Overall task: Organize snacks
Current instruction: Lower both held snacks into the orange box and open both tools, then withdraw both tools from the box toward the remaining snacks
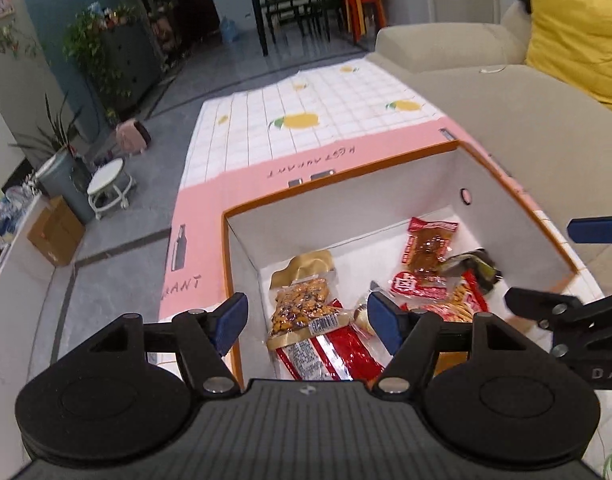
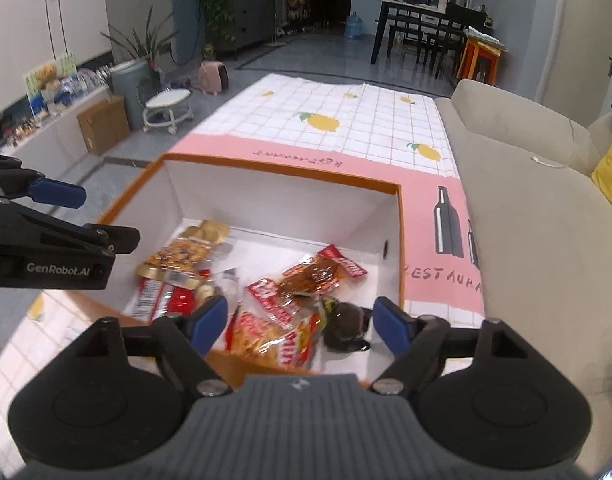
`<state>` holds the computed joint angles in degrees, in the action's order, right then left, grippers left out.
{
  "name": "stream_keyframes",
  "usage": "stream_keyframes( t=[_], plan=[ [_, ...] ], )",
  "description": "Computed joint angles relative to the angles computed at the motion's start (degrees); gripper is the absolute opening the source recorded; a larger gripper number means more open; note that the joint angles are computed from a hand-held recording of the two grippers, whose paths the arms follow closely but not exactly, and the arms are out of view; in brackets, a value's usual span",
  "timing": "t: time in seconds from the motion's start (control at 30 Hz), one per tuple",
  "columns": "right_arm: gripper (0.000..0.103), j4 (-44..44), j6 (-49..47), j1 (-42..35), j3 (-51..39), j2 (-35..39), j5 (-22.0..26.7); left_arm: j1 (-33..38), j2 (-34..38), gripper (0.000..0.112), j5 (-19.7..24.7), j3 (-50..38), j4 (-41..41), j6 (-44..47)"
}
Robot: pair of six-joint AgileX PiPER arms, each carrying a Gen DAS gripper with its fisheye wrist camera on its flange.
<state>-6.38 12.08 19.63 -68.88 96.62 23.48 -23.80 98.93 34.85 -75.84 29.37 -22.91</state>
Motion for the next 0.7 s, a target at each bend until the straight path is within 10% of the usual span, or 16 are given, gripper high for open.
stream_keyframes(
  t=[0.7],
  plan=[
    [0.092, -20.48, 33.00, 10.98, 26.70, -15.99, -5.28, 2.24, -19.01, 0.082, -2.78, 25.12, -9.57, -6.34]
  ],
)
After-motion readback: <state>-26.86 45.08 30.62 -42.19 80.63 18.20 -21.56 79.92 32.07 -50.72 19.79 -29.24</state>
